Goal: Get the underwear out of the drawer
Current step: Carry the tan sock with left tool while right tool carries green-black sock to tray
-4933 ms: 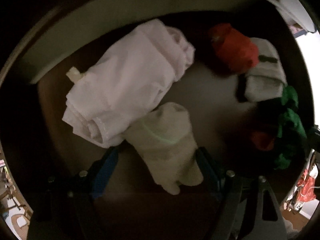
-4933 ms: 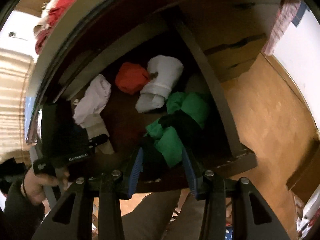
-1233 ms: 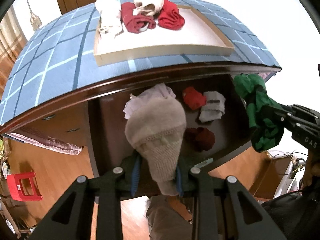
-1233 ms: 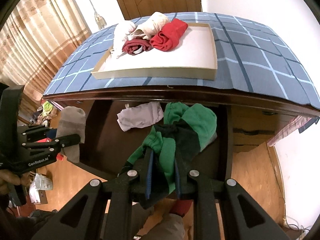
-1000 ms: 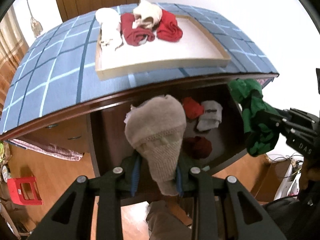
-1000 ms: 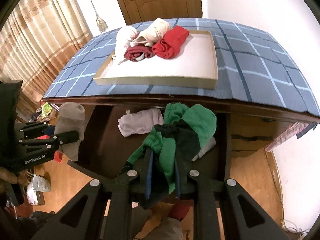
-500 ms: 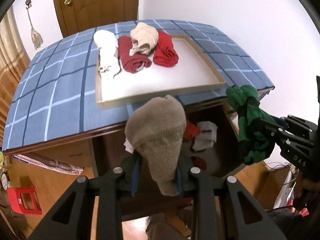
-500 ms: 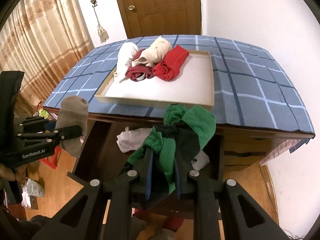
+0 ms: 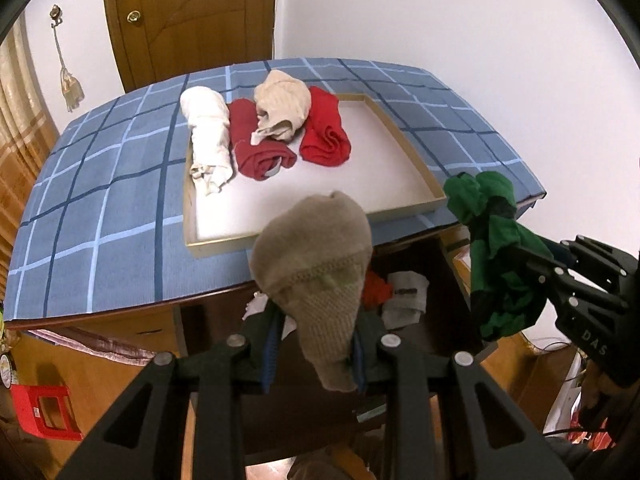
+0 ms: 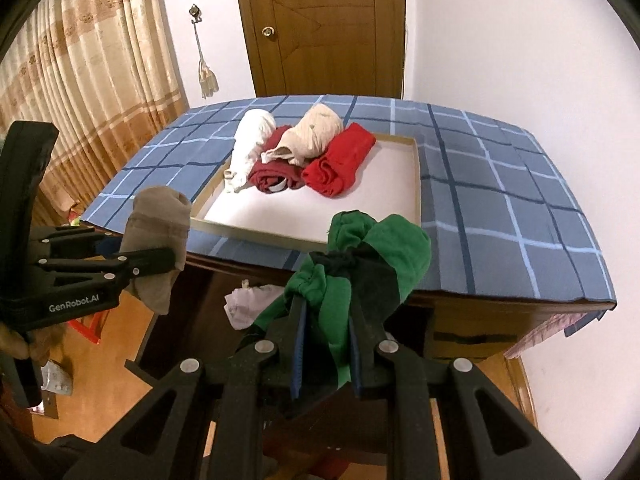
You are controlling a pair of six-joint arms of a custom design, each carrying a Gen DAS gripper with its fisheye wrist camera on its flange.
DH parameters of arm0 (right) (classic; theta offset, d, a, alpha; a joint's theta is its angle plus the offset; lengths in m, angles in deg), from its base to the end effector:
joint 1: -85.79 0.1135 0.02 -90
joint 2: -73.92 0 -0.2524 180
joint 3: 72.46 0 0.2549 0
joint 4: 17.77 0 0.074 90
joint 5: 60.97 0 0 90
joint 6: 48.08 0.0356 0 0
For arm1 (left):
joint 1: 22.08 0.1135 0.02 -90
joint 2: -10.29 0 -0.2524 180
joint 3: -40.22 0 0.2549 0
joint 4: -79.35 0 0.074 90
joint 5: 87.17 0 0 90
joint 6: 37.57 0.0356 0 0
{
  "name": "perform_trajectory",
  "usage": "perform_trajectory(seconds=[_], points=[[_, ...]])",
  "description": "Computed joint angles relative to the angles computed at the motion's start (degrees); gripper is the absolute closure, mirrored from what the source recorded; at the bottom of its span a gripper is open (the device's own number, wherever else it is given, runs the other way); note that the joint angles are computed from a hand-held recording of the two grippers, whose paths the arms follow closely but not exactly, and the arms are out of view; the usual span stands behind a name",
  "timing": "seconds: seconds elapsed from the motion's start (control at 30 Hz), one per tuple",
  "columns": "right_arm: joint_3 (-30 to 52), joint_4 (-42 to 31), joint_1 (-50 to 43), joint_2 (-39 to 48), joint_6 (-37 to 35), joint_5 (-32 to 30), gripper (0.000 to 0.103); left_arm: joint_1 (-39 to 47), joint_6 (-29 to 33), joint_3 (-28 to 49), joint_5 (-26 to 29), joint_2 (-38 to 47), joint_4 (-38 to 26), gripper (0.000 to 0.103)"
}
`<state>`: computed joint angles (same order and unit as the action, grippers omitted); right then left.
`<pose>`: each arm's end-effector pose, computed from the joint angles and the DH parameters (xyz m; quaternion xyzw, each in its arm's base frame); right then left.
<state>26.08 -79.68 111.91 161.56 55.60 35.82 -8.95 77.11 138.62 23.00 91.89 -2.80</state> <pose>0.2970 0.1409 0.3289 -0.0823 0.9376 0.0609 0.3322 0.2676 0.0498 0.3392 0.1340 0.9532 -0.0938 0.2542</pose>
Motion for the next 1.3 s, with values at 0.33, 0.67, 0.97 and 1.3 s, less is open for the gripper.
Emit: perform_trajectory(seconds=[0.33, 0.67, 0.97, 1.3], points=[[5.20, 0.28, -2.18, 4.39, -2.14, -0.86, 0.083, -3.30, -3.59, 4.05, -1.18, 4.24, 2.64, 0.075], [9.06, 0.50, -3.09, 7.19, -3.97, -1.09, 0.083, -6.67, -6.00, 8.60, -2.18, 8.02, 4.08, 0.075], [12.74, 0.50, -4.42, 10.24, -5.62, -1.49, 0.083, -8.85, -8.34, 13.93, -3.23, 12.75, 5.33, 0.075], [16.15, 0.85, -6.30, 13.49, -7.61, -1.98, 0.083, -10.93, -11.14, 18.79, -4.81, 17.73, 6.52, 0.075]])
